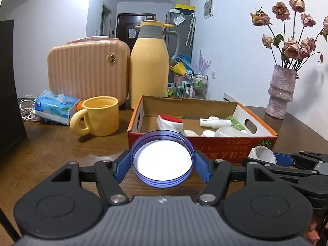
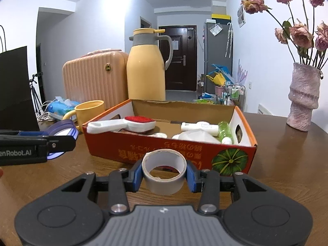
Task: Organize rigid objects
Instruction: 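Carry the lid in the left tool and tape roll in the right over the box, then open both tools to drop the lid and tape roll into the box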
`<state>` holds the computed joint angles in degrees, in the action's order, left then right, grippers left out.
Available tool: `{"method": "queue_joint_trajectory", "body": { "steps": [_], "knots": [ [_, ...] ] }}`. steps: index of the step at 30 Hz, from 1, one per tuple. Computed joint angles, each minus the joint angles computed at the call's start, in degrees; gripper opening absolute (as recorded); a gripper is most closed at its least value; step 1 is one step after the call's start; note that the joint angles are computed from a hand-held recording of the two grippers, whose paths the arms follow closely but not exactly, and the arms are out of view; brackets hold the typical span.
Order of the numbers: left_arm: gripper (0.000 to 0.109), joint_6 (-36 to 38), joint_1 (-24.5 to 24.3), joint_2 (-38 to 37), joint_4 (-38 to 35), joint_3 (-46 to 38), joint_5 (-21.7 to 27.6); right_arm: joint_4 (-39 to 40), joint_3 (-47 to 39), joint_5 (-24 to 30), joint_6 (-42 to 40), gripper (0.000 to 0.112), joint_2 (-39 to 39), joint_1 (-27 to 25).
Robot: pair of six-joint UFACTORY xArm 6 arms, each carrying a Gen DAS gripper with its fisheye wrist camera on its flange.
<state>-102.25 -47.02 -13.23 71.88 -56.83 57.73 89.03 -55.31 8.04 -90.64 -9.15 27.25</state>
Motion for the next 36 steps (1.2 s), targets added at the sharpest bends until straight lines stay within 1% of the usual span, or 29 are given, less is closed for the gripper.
{"method": "queue_joint_trajectory", "body": {
  "steps": [5, 13, 27, 33, 36],
  "knots": [
    [0.067, 0.62, 0.37, 1.48, 0.64, -2.16, -0.45, 1.4, -1.42, -0.39, -1.93, 0.042, 0.71, -0.34],
    [0.067, 1.04, 2.07, 4.73, 1.68, -6.83, -1.2, 2.8, -6.21, -1.04, -3.92, 0.042, 3.95, -0.77],
    [0.067, 0.96, 5.74, 11.34, 3.0, -15.02, -1.35, 4.86, -16.9, -2.55, -4.68, 0.042, 12.73, -0.99],
    [0.067, 1.72, 7.71, 14.66, 2.93, -18.64, -2.09, 5.85, -21.25, -3.18, -5.33, 0.042, 16.64, -1.24],
    [0.067, 2.69, 8.45, 16.66, 2.39, -20.64, -1.78, 5.31, -23.4, -3.22, -4.32, 0.042, 18.66, -1.56]
  ]
}}
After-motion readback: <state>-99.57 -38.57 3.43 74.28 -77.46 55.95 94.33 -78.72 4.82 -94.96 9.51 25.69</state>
